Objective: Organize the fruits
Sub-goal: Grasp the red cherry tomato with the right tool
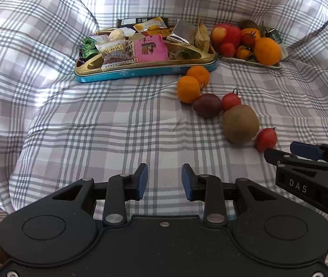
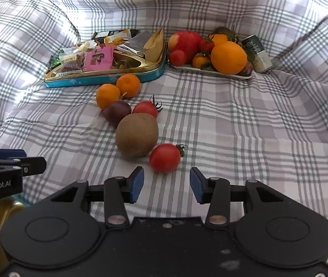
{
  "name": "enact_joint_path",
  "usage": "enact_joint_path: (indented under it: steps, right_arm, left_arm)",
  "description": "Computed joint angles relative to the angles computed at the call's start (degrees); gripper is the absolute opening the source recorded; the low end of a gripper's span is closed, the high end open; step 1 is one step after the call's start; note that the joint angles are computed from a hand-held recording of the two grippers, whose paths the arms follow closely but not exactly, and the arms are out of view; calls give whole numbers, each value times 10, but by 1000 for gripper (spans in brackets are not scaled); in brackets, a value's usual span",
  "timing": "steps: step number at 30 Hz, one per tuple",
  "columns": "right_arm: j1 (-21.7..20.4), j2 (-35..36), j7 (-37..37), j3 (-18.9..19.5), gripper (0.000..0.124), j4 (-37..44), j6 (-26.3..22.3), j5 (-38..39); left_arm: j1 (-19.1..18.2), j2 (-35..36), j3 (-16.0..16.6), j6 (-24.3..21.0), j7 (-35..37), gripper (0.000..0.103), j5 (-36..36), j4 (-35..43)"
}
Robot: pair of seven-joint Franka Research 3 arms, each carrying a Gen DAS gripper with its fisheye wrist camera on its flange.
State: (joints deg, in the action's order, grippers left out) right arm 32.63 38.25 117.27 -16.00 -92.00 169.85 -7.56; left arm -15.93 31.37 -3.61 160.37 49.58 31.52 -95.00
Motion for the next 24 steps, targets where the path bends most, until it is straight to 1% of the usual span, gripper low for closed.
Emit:
enact_joint_path:
  steps: [6, 9, 14, 17, 24]
  right_arm:
    - [-25, 32, -20, 22, 46, 55, -34, 7]
    - [-38, 45, -30, 35, 46, 77, -48, 12]
    - [-47, 62, -40, 44, 46, 103, -62, 15]
    - [-52, 72, -44, 50, 46, 120, -73, 19]
    - [-48, 78, -44, 44, 45, 126, -70, 11]
  left_arm:
    - [15, 25, -15, -10, 33, 42, -29, 31]
    - [18, 34, -18, -12, 46, 42, -41, 43]
    - [24, 45, -24, -18, 65, 42, -63, 56]
    - [21, 49, -21, -21, 68, 42, -68, 61]
    - [20, 52, -19, -23, 71, 42, -75, 64]
